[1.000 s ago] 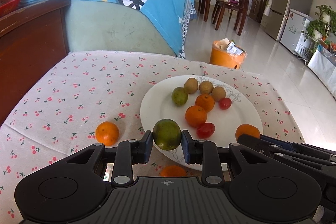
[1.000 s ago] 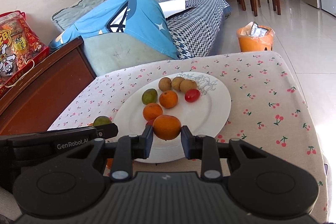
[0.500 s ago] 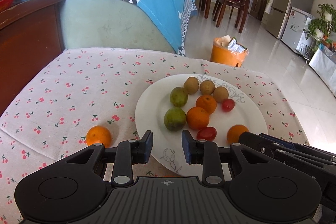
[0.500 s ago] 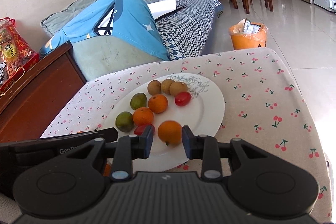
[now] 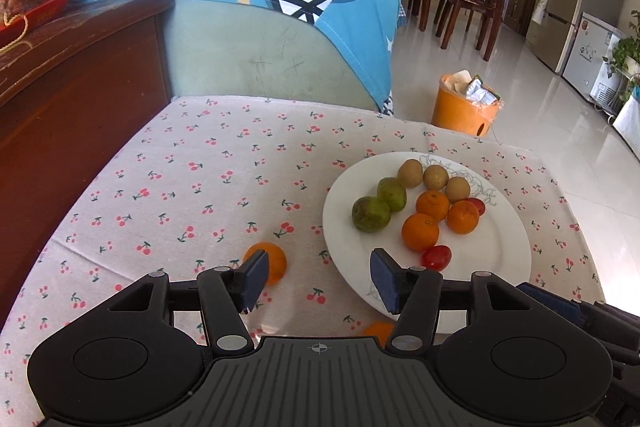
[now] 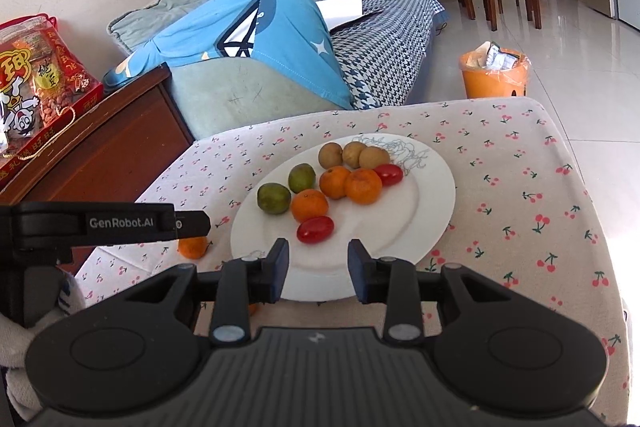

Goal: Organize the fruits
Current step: 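Move the left gripper to a mandarin while the right gripper approaches the other mandarin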

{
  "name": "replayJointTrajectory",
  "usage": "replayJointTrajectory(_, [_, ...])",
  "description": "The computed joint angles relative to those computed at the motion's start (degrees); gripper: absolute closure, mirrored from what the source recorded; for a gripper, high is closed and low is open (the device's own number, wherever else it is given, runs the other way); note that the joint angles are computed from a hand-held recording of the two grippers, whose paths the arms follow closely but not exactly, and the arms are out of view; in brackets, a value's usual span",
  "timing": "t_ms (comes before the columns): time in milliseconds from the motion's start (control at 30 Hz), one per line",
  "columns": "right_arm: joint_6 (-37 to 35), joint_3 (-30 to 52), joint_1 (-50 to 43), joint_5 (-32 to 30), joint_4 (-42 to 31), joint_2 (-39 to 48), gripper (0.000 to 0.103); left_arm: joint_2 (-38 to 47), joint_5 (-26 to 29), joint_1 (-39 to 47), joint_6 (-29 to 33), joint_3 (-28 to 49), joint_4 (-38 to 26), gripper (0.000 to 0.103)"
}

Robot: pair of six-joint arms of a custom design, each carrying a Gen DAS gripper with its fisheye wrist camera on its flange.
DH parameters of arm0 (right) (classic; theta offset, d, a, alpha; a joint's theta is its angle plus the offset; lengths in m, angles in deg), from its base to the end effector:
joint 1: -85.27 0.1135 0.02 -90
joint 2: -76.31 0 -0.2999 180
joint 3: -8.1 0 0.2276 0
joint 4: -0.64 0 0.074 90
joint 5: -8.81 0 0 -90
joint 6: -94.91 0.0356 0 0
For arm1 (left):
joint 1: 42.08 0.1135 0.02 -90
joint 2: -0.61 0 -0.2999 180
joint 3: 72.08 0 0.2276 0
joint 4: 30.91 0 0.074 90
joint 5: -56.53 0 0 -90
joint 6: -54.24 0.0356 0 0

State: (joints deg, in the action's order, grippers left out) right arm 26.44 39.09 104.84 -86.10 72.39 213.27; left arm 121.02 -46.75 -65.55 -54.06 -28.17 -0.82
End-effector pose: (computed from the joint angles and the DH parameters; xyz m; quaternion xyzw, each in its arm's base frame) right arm 0.2506 0.0923 0.0378 -0.0049 0.8832 0.1995 0.4243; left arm 0.2783 -0.1119 0.0721 -0.0013 0.9233 -0.0312 0.3828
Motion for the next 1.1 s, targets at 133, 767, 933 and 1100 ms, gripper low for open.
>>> replayJointTrajectory(133, [-1.4, -1.6, 2.8, 0.6, 0.0, -0.9, 0.068, -3.4, 1.7, 2.5, 1.8, -0.8, -3.9, 0.047])
replayJointTrajectory(767, [0.9, 3.0, 11.9, 3.7, -4.5, 2.5, 0.061, -1.4, 9.9, 14.2, 3.4, -5.3, 2.6, 0.042])
replayJointTrajectory(933, [2.0, 5.1, 11.6, 4.2, -5.7, 3.2, 0.061, 1.0, 9.7, 14.4, 2.8, -4.0, 3.0, 0.042])
replayJointTrajectory(1100, [2.9, 7.3, 11.8, 5.1, -7.5, 3.6, 0.061, 3.2, 9.9, 13.8, 3.4, -2.5, 3.4, 0.042])
